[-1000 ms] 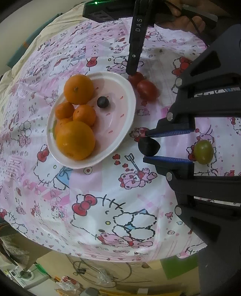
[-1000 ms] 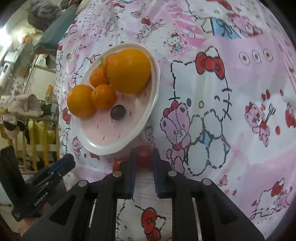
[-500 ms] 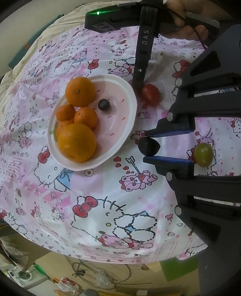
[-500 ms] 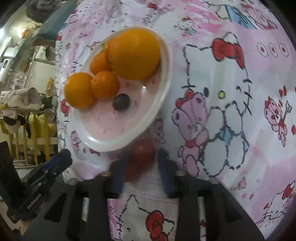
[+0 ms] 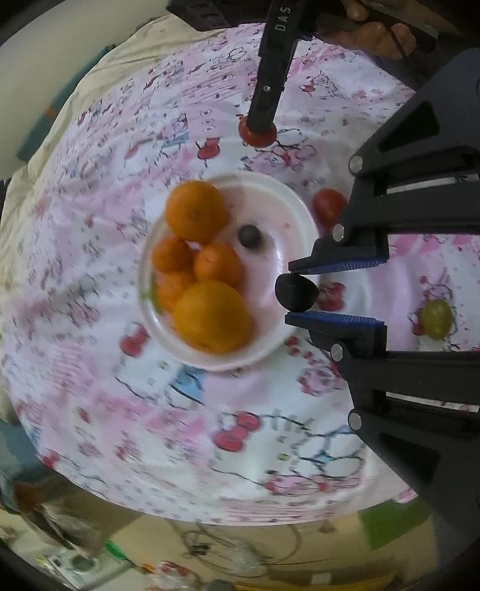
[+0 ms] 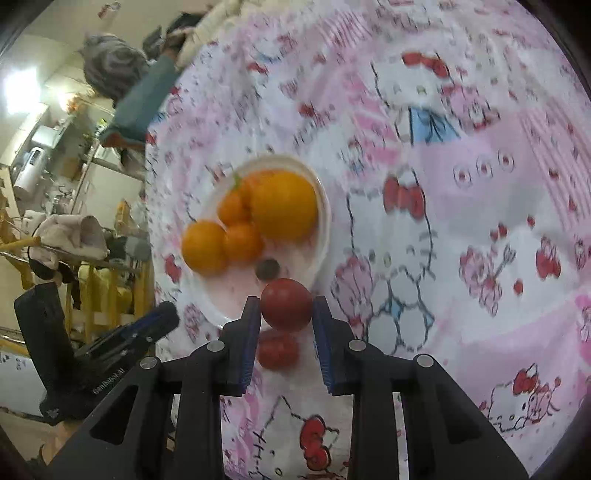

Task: Organize fruits
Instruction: 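Place the olive on the plate with the left tool while the right tool places its cherry tomato there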

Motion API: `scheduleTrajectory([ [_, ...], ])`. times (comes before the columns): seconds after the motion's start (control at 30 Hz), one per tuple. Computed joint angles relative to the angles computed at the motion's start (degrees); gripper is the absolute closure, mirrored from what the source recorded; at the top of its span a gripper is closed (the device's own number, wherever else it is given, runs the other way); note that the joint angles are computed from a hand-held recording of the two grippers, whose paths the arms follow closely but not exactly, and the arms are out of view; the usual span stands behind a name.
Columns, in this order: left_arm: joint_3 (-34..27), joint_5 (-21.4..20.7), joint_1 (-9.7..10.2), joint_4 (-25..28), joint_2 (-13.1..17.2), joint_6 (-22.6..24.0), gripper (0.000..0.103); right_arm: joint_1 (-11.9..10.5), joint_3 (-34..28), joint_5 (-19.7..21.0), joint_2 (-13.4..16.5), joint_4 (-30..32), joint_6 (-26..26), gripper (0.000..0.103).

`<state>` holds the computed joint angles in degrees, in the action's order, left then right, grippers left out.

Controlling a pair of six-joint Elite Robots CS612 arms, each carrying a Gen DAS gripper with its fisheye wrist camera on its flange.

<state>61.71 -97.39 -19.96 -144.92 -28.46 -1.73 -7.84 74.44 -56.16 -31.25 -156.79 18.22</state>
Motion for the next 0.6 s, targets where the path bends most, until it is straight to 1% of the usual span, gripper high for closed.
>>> scheduleTrajectory([
  [0.07,-0.5,0.8,-0.44,-1.1,0.5,1.2,0.086,0.1,-0.6,0.2,0.4,-1.4,0.6,0.073],
  [0.2,-2.7,0.9,-0.91,0.3,2.2,2.7,0.086,0.4,-2.2,0.6,1.4,-1.2,1.0,0.073],
  [0.33,-4.2,0.8,-0.90,1.1,3.3,2.1,0.086,0.9,-4.2,0.2,2.5,0.6,0.2,0.073],
  [0.4,-4.8,1.8,-0.92,1.1,3.8,0.5,0.086,1.2,-4.8,-0.5,2.8,1.6,-0.8,0.073],
  [0.47,-5.5,1.0,-0.73,1.2,4.4,-0.6,0.086,1.4,-5.7,-1.0,3.4,2.6,-1.3,0.073],
  [0.6,-5.5,0.8,-0.75,1.0,4.5,0.0,0.086,1.8,-7.3,-1.3,4.2,4.1,-2.4,0.073],
])
